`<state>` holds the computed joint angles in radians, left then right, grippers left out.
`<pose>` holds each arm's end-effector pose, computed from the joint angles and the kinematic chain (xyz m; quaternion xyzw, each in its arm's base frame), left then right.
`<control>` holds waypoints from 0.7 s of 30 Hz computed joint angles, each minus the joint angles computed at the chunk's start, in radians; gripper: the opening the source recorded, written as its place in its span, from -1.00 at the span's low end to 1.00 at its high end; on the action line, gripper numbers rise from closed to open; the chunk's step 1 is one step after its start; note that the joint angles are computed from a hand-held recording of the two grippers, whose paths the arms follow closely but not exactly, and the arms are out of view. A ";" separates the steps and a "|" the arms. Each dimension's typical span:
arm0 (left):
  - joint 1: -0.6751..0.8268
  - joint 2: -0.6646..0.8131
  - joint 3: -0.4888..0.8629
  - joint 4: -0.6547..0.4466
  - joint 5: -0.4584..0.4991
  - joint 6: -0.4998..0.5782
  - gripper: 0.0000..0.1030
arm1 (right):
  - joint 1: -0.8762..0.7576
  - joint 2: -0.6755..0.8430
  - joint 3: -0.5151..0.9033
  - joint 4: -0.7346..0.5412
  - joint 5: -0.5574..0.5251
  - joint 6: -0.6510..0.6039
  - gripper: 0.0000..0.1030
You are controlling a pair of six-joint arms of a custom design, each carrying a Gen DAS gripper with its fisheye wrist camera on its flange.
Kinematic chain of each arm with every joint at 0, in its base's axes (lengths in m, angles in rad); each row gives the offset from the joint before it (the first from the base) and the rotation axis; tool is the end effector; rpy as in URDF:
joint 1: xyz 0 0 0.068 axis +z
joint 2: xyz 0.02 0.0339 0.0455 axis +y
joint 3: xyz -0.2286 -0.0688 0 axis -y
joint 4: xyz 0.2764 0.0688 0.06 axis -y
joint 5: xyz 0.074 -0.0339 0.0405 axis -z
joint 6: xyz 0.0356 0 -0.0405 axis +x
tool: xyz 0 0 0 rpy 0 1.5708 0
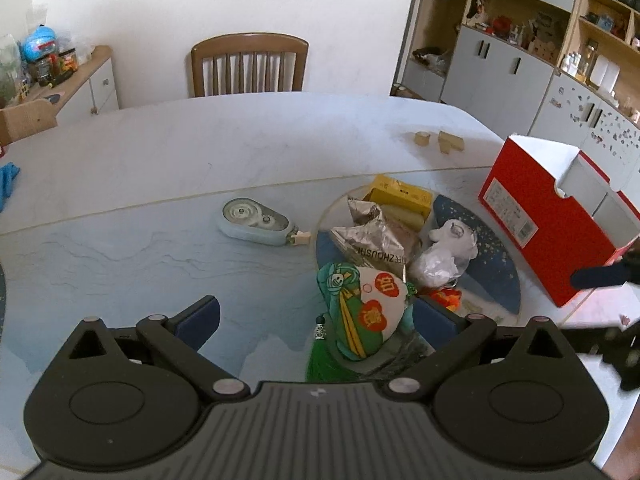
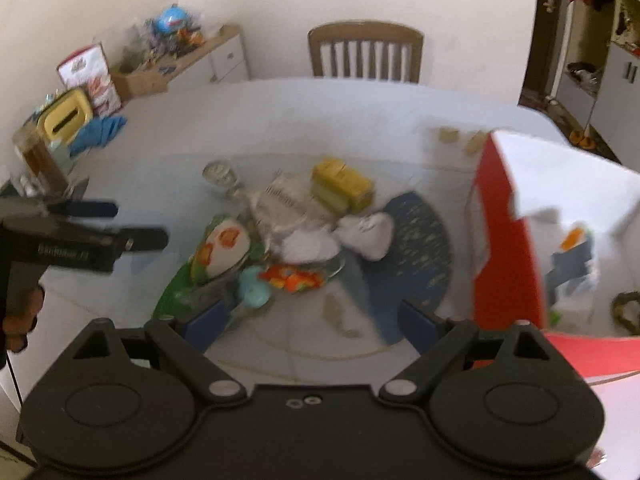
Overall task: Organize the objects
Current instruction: 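Move both tools back from the shoebox to the item pile, then grasp the green-and-white snack bag with the left gripper while the right grasps the dark seaweed packet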
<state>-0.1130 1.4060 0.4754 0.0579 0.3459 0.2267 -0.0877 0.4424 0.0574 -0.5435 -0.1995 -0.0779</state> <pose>0.2618 -0.0419 0.0708 0.2145 0.9024 -0.1423 0.3455 0.1574 -0.0068 0.0760 -0.0268 0.9443 0.0682 0.3208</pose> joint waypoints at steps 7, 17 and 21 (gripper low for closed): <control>-0.040 0.120 0.042 0.071 0.004 0.022 1.00 | 0.193 0.228 -0.010 0.222 0.086 0.105 0.73; -0.078 0.270 0.147 0.093 0.020 0.009 1.00 | 0.330 0.653 0.065 0.563 0.121 0.202 0.51; -0.105 0.319 0.190 0.085 0.007 0.005 1.00 | 0.352 0.769 0.095 0.651 0.114 0.230 0.41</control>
<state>-0.2176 1.7247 0.6654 0.1429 0.3531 0.2321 0.2639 1.2115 0.1520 0.1071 -0.0854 0.1523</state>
